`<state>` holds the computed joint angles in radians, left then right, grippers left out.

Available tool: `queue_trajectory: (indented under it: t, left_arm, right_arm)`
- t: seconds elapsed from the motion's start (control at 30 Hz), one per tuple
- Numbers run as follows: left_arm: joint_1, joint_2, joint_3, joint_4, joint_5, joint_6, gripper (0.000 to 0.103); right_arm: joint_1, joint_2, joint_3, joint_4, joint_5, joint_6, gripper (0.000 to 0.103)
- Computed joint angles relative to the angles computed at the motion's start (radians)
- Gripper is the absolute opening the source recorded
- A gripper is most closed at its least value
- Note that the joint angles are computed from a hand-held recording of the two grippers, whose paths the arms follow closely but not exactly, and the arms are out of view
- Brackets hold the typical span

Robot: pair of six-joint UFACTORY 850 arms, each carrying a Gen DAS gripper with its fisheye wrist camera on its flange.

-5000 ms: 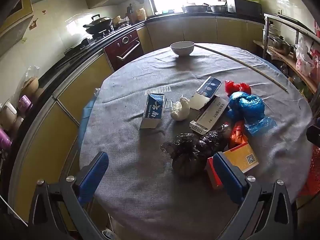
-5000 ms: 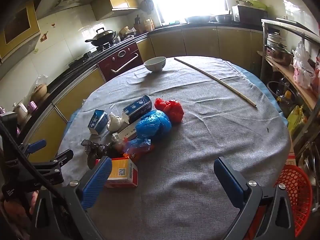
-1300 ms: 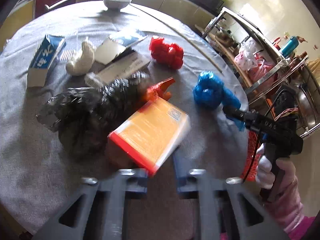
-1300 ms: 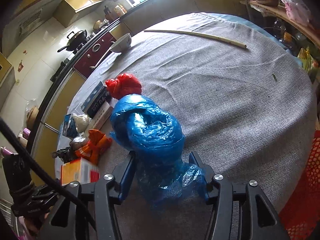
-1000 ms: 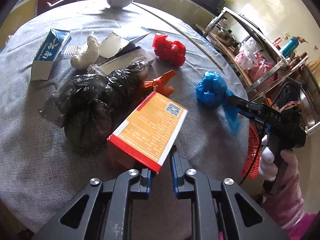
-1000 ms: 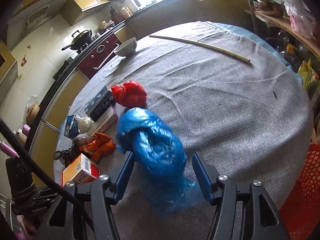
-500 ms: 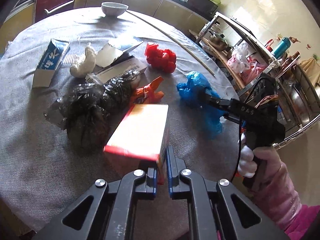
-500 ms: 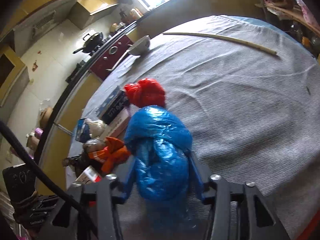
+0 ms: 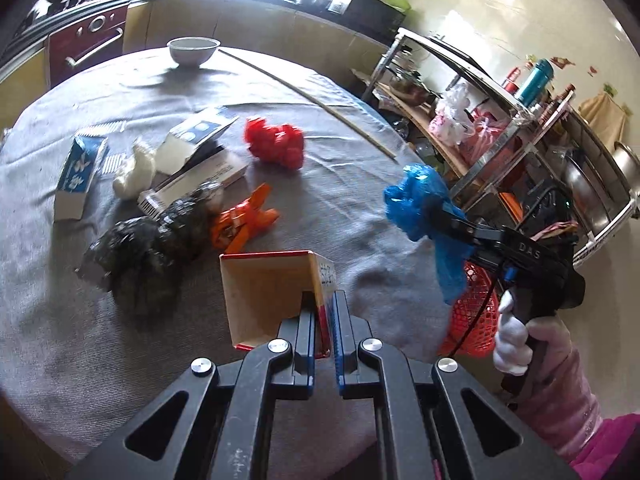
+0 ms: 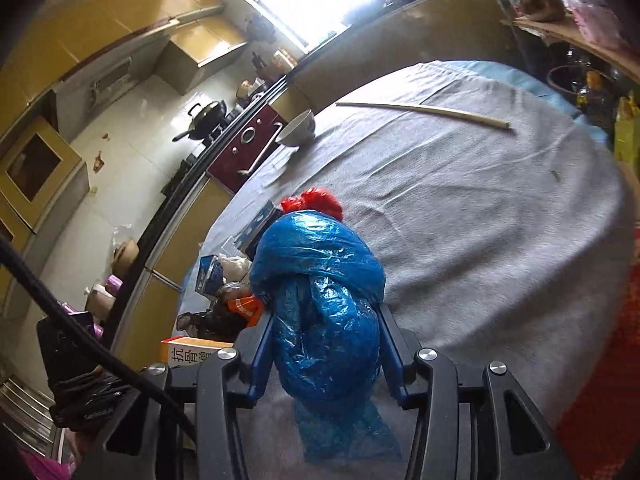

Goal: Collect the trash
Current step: 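Carry the blue bag to the red basket and open the right gripper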

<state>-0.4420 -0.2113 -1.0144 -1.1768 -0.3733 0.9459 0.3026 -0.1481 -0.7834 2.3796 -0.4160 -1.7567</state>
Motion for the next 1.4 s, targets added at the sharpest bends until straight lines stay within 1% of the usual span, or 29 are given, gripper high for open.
queue_trajectory:
  t: [0.13,0.23,0.33,0.47,0.53,0.6,0.63,0.67,0.7,0.73,0.77,0.8,0.83,0.87,0.9,0.93,1.0,1.07,1.17,1.23,1.3,1.4]
  left_arm:
    - [-0.031,-0.002,-0.028,0.043,0.000,-0.020,0.008]
    - [-0.066,-0.021,-0.075,0.071,-0.022,-0.021,0.008]
    - [-0.113,-0.052,-0.136,0.109,-0.050,-0.020,0.008]
    - [-0.199,-0.130,-0.253,0.195,-0.089,-0.050,0.008]
    - [-0.240,-0.177,-0.315,0.245,-0.102,-0.081,0.008]
    - [-0.276,-0.238,-0.392,0.277,-0.136,-0.104,0.008]
    - [-0.290,-0.257,-0.415,0.298,-0.135,-0.121,0.008]
    - [-0.307,-0.288,-0.454,0.328,-0.149,-0.142,0.008]
    - [-0.323,-0.317,-0.489,0.354,-0.159,-0.157,0.008]
    - [-0.338,-0.338,-0.516,0.400,-0.153,-0.197,0.012]
    - [-0.350,-0.357,-0.540,0.445,-0.150,-0.234,0.023]
    - [-0.358,-0.373,-0.557,0.470,-0.148,-0.244,0.030]
    - [-0.368,-0.381,-0.566,0.514,-0.131,-0.276,0.045]
    - [-0.373,-0.380,-0.562,0.551,-0.112,-0.310,0.050]
    - [-0.371,-0.373,-0.549,0.546,-0.098,-0.304,0.052]
    - [-0.363,-0.364,-0.535,0.502,-0.104,-0.256,0.052]
    - [-0.346,-0.343,-0.504,0.480,-0.114,-0.239,0.052]
    - [-0.315,-0.303,-0.442,0.445,-0.108,-0.206,0.055]
    - [-0.280,-0.237,-0.344,0.448,-0.086,-0.233,0.057]
    - [-0.260,-0.180,-0.265,0.440,-0.051,-0.228,0.057]
    - [-0.241,-0.112,-0.179,0.479,0.011,-0.262,0.059]
    - [-0.208,-0.014,-0.068,0.525,0.101,-0.311,0.062]
  right_arm:
    - [-0.027,0.097,0.092,0.095,0.017,-0.067,0.049]
    - [-0.056,0.186,0.165,0.159,0.049,-0.113,0.049]
    - [-0.091,0.285,0.243,0.213,0.082,-0.145,0.049]
    - [-0.149,0.437,0.358,0.284,0.142,-0.164,0.051]
    - [-0.189,0.506,0.410,0.267,0.163,-0.116,0.052]
    - [-0.222,0.560,0.450,0.255,0.184,-0.077,0.054]
    - [-0.242,0.583,0.468,0.208,0.188,-0.017,0.055]
    - [-0.265,0.600,0.483,0.125,0.189,0.080,0.056]
    - [-0.282,0.612,0.495,0.070,0.189,0.146,0.061]
    - [-0.296,0.617,0.501,0.038,0.194,0.197,0.062]
    - [-0.310,0.620,0.508,0.019,0.191,0.228,0.062]
    - [-0.318,0.622,0.512,0.004,0.188,0.251,0.062]
    - [-0.330,0.621,0.513,-0.033,0.187,0.295,0.062]
    - [-0.337,0.622,0.513,-0.060,0.189,0.324,0.062]
    - [-0.340,0.626,0.517,-0.064,0.190,0.325,0.062]
    - [-0.342,0.632,0.518,-0.073,0.193,0.327,0.062]
    - [-0.328,0.638,0.516,-0.038,0.206,0.289,0.062]
    - [-0.324,0.634,0.508,-0.026,0.206,0.277,0.062]
    - [-0.297,0.625,0.491,0.040,0.216,0.214,0.062]
    - [-0.272,0.606,0.466,0.055,0.229,0.192,0.062]
    - [-0.251,0.586,0.446,0.083,0.232,0.161,0.062]
    - [-0.205,0.555,0.400,0.156,0.260,0.085,0.062]
